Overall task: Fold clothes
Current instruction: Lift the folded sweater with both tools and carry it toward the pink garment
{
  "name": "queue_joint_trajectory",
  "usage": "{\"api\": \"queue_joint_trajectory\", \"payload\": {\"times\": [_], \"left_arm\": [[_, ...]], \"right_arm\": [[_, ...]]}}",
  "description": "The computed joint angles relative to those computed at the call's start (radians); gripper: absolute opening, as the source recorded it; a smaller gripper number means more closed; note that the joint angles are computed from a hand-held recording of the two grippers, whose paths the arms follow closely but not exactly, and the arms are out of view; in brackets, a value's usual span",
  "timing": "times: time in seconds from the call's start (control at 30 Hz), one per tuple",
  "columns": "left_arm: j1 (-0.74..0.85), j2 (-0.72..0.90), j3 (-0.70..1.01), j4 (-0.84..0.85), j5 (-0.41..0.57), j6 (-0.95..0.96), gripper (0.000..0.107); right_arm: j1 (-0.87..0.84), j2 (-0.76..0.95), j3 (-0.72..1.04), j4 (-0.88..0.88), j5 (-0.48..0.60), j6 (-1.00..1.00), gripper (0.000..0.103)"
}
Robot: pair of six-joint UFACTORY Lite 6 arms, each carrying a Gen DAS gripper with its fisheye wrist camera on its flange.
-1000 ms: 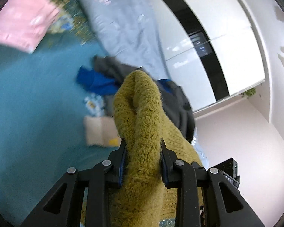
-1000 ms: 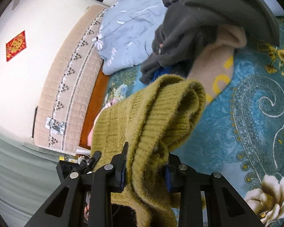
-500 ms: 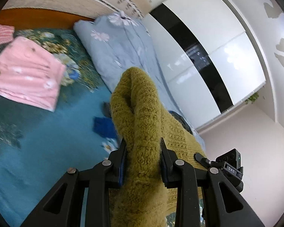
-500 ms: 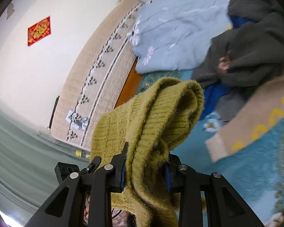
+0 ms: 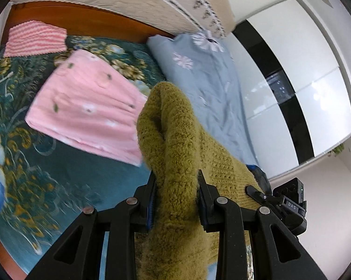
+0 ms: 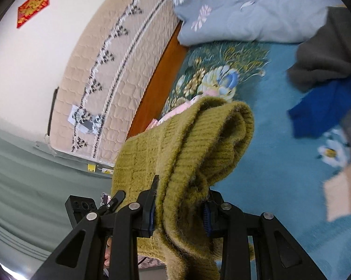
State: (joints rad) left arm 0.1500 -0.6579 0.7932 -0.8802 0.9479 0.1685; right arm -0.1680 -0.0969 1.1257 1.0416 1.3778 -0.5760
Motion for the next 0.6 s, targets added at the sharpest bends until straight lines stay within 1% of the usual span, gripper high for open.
{"api": "queue_joint_trajectory", "payload": {"times": [0.1,0.27,0.43,0.6], "left_arm": [[0.119,0.118,0.044,-0.044,0.041,0.144,0.031],[0.264,0.332,0.139,-0.091,0.060,0.338,0.031],[0.349,0.551,0.281,-0.108,0.056,0.447,0.031],[0.396,0.732,0.424,-0.122,0.043,0.506,0.031]], "right_arm": [[0.158,0.097,0.057,0.035,-0.126,0.035,0.032],[0.351,0.307,0.245,0.069,-0.269,0.085,0.032],[0.497,0.563,0.538,0.055,-0.350,0.160,0.032],[0.575,0.795,0.827,0.032,-0.374,0.243,0.032]]}}
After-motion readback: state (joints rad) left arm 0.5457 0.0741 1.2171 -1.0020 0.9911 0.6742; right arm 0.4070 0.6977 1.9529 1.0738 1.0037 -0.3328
